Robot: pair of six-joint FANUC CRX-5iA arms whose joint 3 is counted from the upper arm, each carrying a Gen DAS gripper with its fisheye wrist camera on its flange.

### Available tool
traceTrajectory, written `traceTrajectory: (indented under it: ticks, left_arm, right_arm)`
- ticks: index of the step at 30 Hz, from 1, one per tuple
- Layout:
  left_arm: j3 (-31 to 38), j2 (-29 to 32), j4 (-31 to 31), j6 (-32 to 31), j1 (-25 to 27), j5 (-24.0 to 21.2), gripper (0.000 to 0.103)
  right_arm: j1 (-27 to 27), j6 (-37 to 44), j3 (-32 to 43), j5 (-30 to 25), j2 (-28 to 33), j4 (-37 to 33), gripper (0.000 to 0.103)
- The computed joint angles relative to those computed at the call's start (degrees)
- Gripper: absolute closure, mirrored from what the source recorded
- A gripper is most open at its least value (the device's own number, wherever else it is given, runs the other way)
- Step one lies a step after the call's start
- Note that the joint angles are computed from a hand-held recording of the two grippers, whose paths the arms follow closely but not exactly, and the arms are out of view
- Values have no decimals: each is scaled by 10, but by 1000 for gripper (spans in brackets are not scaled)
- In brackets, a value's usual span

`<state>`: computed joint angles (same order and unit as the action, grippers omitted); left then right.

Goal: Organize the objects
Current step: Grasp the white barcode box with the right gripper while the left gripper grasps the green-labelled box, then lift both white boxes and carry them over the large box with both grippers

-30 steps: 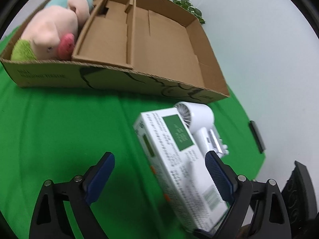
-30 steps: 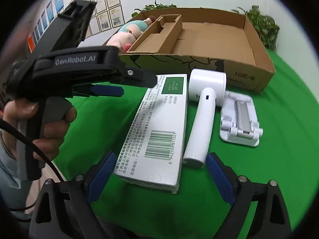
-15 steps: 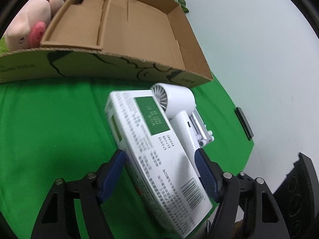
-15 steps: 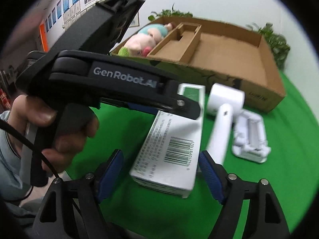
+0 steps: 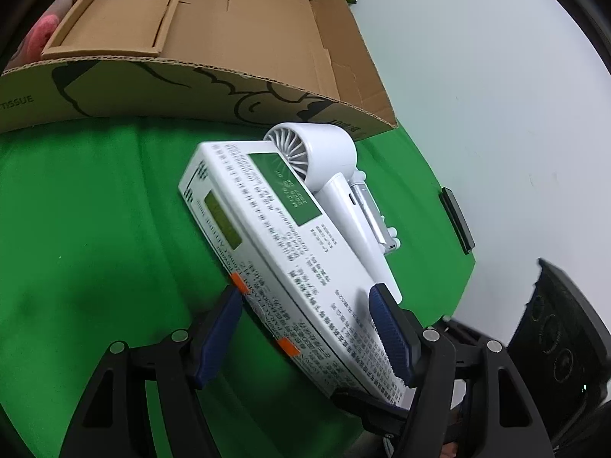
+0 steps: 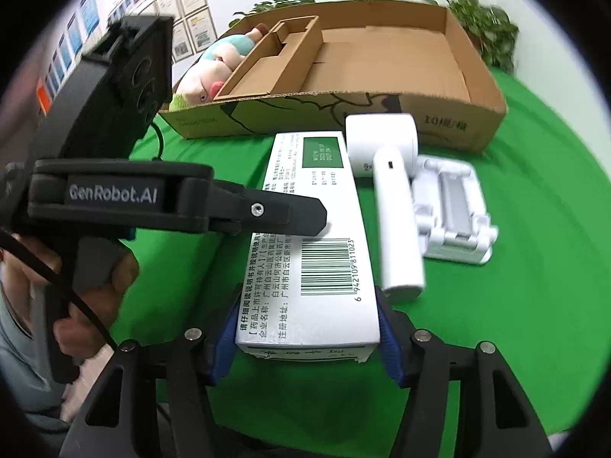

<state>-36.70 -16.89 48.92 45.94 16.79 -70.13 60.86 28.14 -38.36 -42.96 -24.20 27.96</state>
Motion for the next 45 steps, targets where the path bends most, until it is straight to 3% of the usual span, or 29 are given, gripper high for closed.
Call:
traceTrajectory:
  ticks: [4, 12, 20, 29, 32, 35, 39, 45]
  left_arm:
    - [7, 0, -11, 16, 16, -14, 43]
    - [3, -19, 4, 1, 41, -13, 52]
    - [35, -43, 26, -24, 49, 0, 54]
    - [171, 0, 36, -58, 39, 31, 55]
    - [230, 30, 20, -31, -3, 81, 55]
    - [254, 38, 9, -8, -29, 116, 55]
    - [314, 77, -9, -2, -30, 118, 55]
    - [418, 155, -69, 48, -45, 85, 55]
  right_arm:
    - [-15, 10, 4, 45, -8, -68, 44]
    - [16, -40, -7, 28, -3, -2, 44]
    - [12, -103, -11, 44, 8, 104, 44]
    - [-69, -162, 18, 137, 37, 252, 44]
    - [-102, -146, 43, 170, 48, 243, 44]
    - [-131, -87, 89, 205, 75, 183, 44]
    - [-153, 12, 153, 223, 113, 95, 44]
    - [-180, 144, 228, 209, 159, -59, 44]
